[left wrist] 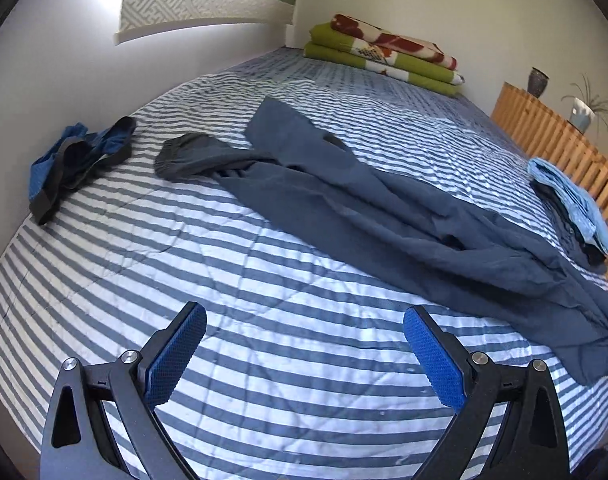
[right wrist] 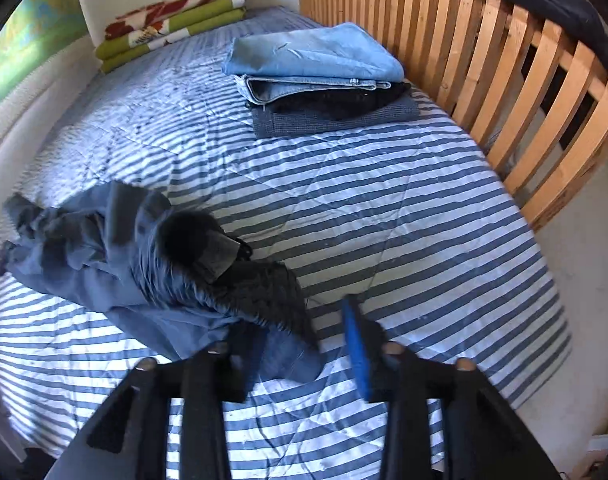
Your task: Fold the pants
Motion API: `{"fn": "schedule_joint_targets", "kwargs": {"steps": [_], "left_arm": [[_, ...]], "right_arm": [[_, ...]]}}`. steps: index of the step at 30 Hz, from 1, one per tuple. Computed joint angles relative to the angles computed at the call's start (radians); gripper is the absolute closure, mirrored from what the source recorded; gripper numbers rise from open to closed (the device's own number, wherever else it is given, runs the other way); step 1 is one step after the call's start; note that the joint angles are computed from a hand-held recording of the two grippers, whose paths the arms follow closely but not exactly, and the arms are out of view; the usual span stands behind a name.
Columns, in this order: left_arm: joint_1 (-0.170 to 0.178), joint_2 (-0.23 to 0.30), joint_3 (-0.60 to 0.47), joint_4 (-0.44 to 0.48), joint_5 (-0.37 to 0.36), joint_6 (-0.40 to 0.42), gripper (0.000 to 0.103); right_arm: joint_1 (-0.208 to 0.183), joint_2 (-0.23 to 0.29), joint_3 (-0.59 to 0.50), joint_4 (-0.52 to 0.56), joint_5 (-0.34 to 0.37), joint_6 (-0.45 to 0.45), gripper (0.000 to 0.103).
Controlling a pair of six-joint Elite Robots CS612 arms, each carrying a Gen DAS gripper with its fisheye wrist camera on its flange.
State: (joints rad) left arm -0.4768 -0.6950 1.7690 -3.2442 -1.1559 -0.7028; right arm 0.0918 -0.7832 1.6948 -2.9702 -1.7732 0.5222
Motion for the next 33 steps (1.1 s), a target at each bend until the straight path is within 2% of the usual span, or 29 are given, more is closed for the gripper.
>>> {"fn": "schedule_joint_targets", "kwargs": {"steps": [3,7,10,13,16,18,20,21,24,26,28,29,30,31,32,33], "left_arm": [[-0.023,0.012,-0.064,0.029,-0.029,0.059,0.002],[-0.045,0.047,-0.179,0.090,-0.081,0.167,0.002],[-0.057,0.077,-0.276,0.161,-0.129,0.232,0.002],[-0.062,0.104,-0.361,0.238,-0.130,0.264,0.002],[-0.047,0.135,-0.461,0.343,-0.175,0.287,0.002],[-0.031,0.166,-0.544,0.438,-0.194,0.283,0.002],[-0.002,0.210,-0.643,0.544,-0.266,0.253,0.002],[0.013,0.233,-0.694,0.604,-0.299,0.224,0.002],[0.044,0.307,-0.837,0.767,-0.334,0.138,0.002],[0.061,0.352,-0.913,0.848,-0.410,0.085,0.002],[0.067,0.384,-0.958,0.871,-0.469,0.068,0.005],[0.063,0.394,-0.971,0.876,-0.465,0.080,0.019],[0.056,0.400,-0.982,0.893,-0.442,0.097,0.047],[0.050,0.401,-0.986,0.910,-0.406,0.098,0.061],[0.050,0.398,-0.977,0.893,-0.405,0.093,0.084],[0.055,0.392,-0.960,0.854,-0.433,0.082,0.096]], "right_arm": [[-0.017,-0.009,0.033,-0.075,0.020,0.016,0.054],[-0.056,-0.004,0.046,-0.135,0.091,0.063,0.053],[-0.073,0.001,0.028,-0.127,0.118,0.055,0.053],[-0.076,0.028,-0.030,-0.079,0.108,0.017,0.052],[-0.087,0.080,-0.123,0.014,0.181,-0.022,0.046],[-0.090,0.118,-0.185,0.081,0.205,-0.027,0.046],[-0.093,0.155,-0.239,0.136,0.240,-0.039,0.046],[-0.094,0.173,-0.265,0.160,0.263,-0.060,0.046],[-0.087,0.206,-0.319,0.229,0.285,-0.115,0.046],[-0.085,0.217,-0.333,0.243,0.300,-0.117,0.045],[-0.084,0.220,-0.337,0.242,0.301,-0.118,0.044],[-0.083,0.219,-0.336,0.245,0.301,-0.124,0.044],[-0.083,0.217,-0.332,0.244,0.305,-0.133,0.048],[-0.081,0.212,-0.328,0.245,0.295,-0.140,0.054],[-0.078,0.208,-0.324,0.247,0.274,-0.148,0.072],[-0.077,0.203,-0.318,0.236,0.266,-0.154,0.080]]}}
